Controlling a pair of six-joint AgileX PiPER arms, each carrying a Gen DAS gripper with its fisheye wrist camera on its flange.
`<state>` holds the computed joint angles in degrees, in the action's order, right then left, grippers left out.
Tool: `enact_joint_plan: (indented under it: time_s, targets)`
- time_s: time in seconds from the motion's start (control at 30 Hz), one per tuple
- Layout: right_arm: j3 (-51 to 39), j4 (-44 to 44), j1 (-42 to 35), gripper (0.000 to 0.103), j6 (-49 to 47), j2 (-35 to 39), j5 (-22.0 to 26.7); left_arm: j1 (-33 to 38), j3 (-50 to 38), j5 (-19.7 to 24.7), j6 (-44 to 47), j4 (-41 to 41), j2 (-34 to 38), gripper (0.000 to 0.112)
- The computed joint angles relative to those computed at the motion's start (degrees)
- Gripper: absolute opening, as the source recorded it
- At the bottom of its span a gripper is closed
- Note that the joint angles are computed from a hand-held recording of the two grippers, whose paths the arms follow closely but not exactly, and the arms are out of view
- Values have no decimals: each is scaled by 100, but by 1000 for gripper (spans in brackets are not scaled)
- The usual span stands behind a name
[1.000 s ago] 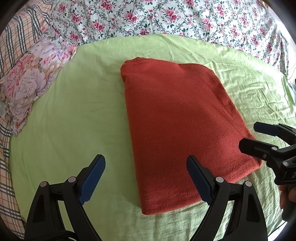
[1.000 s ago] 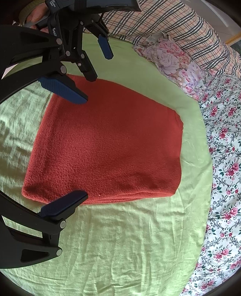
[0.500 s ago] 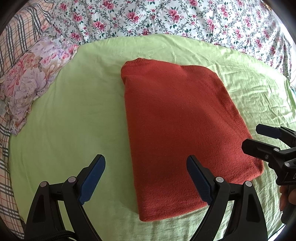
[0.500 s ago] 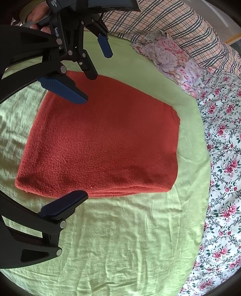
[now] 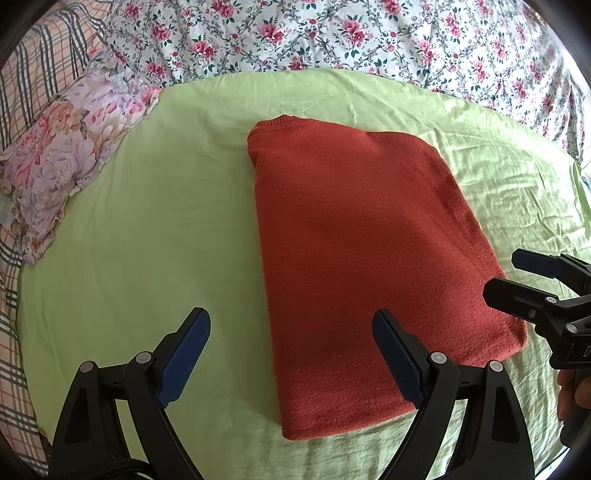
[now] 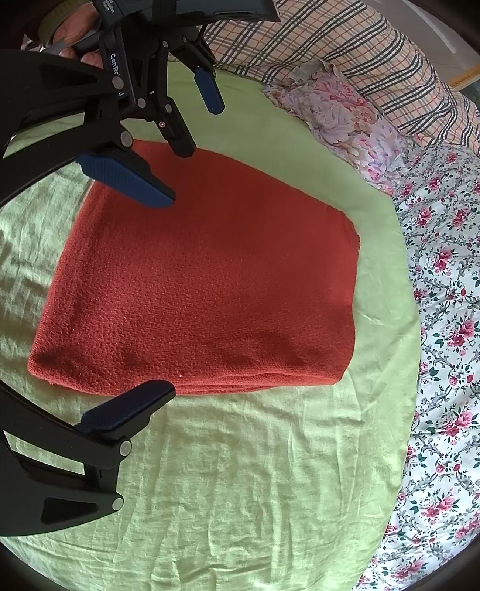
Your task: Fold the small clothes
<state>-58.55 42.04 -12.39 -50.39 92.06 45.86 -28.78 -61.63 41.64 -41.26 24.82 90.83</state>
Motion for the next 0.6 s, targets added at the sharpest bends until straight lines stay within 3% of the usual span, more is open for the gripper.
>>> enact_joint_plan:
  time_s: [0.6]
  targets:
    - [33, -1, 37, 94, -22, 69, -163, -14, 140, -148, -216, 242, -51, 90]
